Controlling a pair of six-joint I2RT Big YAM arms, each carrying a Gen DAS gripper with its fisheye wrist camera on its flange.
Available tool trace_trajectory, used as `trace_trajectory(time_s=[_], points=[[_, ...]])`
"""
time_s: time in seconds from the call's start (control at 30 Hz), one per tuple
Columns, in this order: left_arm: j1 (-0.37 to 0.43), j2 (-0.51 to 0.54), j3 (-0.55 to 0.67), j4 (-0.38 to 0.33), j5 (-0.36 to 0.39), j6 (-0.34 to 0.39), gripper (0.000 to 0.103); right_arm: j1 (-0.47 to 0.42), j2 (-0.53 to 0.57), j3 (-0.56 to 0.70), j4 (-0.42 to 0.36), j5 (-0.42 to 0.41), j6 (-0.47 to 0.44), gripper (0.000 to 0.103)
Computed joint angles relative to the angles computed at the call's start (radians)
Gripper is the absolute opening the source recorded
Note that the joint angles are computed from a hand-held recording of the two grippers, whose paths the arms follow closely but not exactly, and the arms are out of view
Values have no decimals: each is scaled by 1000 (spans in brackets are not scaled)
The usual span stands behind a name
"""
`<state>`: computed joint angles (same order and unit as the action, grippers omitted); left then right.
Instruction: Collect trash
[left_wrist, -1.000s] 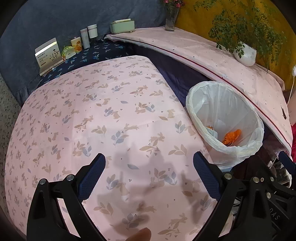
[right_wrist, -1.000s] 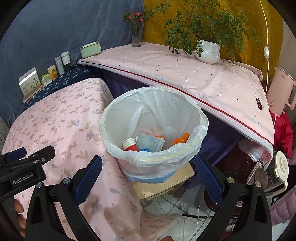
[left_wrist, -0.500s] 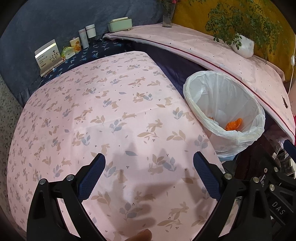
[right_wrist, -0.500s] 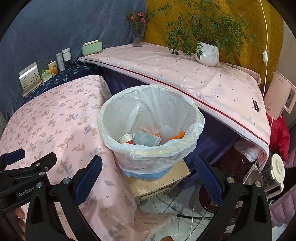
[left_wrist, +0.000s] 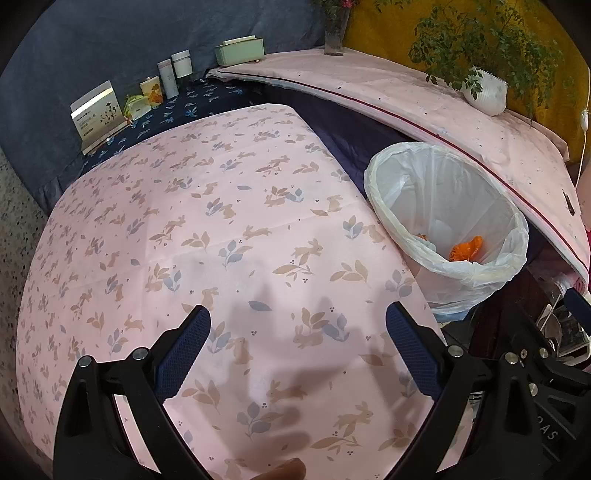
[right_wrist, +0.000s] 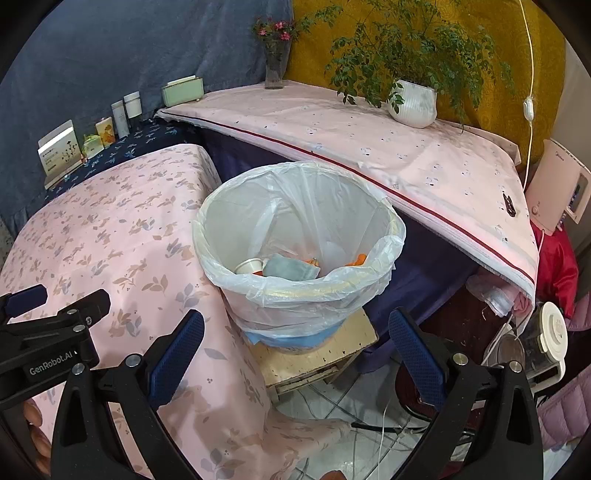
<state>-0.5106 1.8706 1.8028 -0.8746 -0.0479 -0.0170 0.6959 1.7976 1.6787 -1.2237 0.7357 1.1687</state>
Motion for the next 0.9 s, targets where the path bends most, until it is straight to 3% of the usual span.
trace_trajectory(time_s=[0.9], points=[[-3, 7, -2, 8, -15, -17, 91, 2, -5, -26, 31, -11, 18, 97]])
